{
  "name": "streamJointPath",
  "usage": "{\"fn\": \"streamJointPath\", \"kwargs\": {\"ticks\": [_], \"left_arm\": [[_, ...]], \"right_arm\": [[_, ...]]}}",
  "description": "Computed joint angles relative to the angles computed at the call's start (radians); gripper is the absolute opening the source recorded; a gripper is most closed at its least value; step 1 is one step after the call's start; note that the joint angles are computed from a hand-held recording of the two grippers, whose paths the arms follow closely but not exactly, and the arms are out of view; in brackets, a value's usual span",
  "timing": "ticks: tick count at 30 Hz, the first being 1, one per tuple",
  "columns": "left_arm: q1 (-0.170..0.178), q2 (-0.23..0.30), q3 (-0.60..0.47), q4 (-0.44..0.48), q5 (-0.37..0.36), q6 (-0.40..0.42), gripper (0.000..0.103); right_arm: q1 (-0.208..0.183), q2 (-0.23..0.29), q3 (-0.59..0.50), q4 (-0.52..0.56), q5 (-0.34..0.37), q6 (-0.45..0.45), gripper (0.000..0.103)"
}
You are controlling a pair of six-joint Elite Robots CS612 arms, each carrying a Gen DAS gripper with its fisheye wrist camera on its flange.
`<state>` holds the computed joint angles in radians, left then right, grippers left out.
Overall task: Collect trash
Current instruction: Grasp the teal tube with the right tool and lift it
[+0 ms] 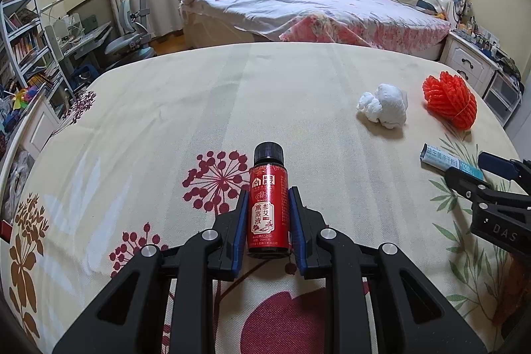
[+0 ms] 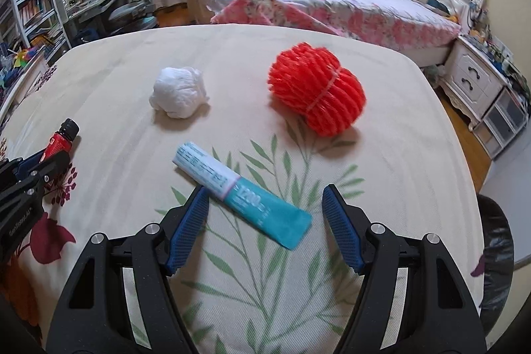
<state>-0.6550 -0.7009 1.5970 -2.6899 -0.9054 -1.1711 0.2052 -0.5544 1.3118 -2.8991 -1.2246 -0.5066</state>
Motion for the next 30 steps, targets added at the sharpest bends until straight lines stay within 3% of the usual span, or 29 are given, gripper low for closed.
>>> {"fn": "streamJointPath", "kwargs": {"ticks": [7, 12, 18, 25, 30], "left_arm": [[0.002, 0.0, 0.005, -0.013, -0.005, 0.0, 0.025], [0.002, 0.0, 0.004, -0.015, -0.003, -0.001, 0.025], [0.002, 0.0, 0.003, -0.008, -0.002, 0.002, 0.025], [0.002, 0.001, 0.001, -0.003, -0.003, 0.004, 0.025], [-0.001, 0.001, 0.0, 0.0, 0.006, 0.009, 0.025]], "right_arm": [[-0.006, -0.028, 0.056, -0.014, 0.02, -0.012, 0.056], [-0.005, -0.043, 0.088, -0.025, 0.03, -0.031, 0.055], [0.002, -0.018, 0.035, -0.006, 0.028, 0.012, 0.053], [0.011, -0.009, 0.023, -0.018, 0.027, -0.008, 0.025], [0.006, -0.02, 0.053, -0.045, 0.026, -0.015, 0.021]]}}
